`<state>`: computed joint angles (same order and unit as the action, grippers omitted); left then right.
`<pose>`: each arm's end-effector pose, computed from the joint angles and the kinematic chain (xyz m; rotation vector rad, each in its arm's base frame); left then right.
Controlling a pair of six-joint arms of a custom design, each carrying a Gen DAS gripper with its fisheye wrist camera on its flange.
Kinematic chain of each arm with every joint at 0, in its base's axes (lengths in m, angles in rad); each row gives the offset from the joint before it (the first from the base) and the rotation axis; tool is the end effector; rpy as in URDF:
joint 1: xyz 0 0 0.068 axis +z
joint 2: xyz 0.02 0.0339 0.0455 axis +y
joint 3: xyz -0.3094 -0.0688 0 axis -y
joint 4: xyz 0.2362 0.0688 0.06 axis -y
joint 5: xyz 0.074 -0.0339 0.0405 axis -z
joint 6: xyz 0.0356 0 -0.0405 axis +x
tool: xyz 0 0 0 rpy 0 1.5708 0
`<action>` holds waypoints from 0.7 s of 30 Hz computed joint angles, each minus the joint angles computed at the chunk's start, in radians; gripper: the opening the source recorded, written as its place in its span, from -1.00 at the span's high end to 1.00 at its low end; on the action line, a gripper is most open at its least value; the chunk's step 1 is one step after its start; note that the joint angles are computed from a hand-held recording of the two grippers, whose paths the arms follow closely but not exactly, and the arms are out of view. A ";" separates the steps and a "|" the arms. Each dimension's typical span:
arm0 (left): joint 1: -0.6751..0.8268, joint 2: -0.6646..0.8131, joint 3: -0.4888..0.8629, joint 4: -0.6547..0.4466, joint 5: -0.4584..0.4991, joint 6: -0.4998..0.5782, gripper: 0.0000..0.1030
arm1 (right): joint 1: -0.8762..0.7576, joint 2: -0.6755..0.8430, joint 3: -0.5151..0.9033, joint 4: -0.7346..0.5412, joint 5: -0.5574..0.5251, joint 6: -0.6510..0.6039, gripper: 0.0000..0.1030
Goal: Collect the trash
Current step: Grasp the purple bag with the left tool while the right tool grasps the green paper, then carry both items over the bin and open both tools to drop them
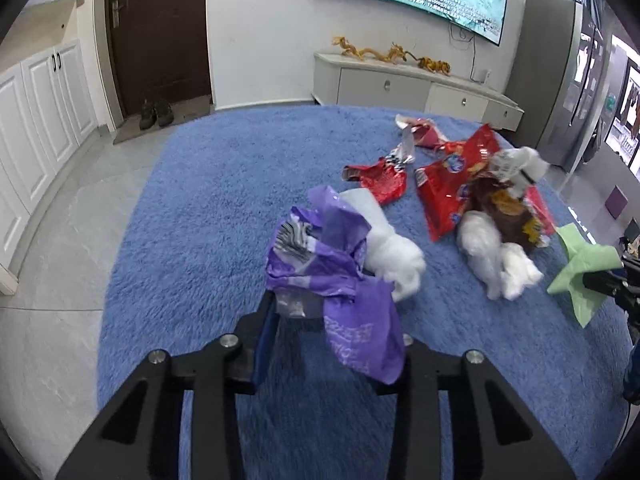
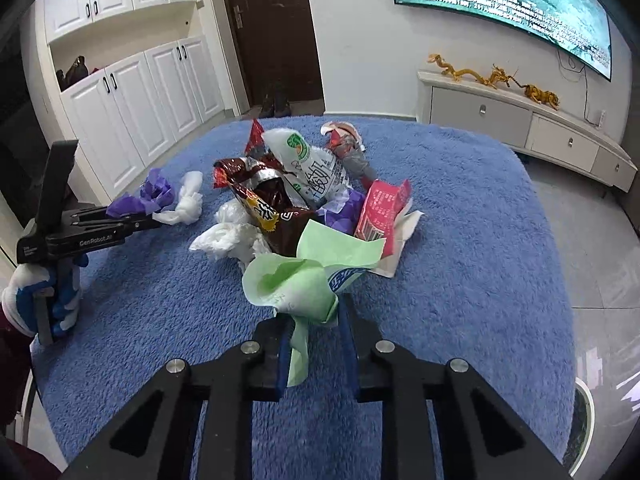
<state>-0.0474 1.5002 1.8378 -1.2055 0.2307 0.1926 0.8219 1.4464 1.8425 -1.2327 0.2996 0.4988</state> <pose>0.2707 -0.0210 0.4741 0.3913 2.3874 -0.2150 0.1770 0.1750 0.4868 -0.2457 2.3640 0.2768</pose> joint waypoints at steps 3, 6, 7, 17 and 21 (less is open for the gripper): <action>-0.015 -0.052 -0.005 -0.015 -0.023 -0.012 0.33 | 0.012 -0.032 -0.016 0.011 0.011 0.011 0.63; -0.026 -0.090 0.015 -0.051 -0.029 -0.035 0.33 | 0.035 -0.076 -0.036 0.025 0.040 0.020 0.64; -0.041 -0.095 0.045 -0.075 -0.032 -0.047 0.33 | 0.041 -0.085 -0.036 0.027 0.048 0.022 0.64; -0.484 0.061 0.470 -0.237 -0.181 -0.199 0.33 | 0.045 -0.277 -0.075 -0.022 0.189 0.098 0.64; -0.723 0.240 0.739 -0.308 -0.273 -0.247 0.33 | -0.120 -0.411 -0.121 -0.090 0.160 0.085 0.64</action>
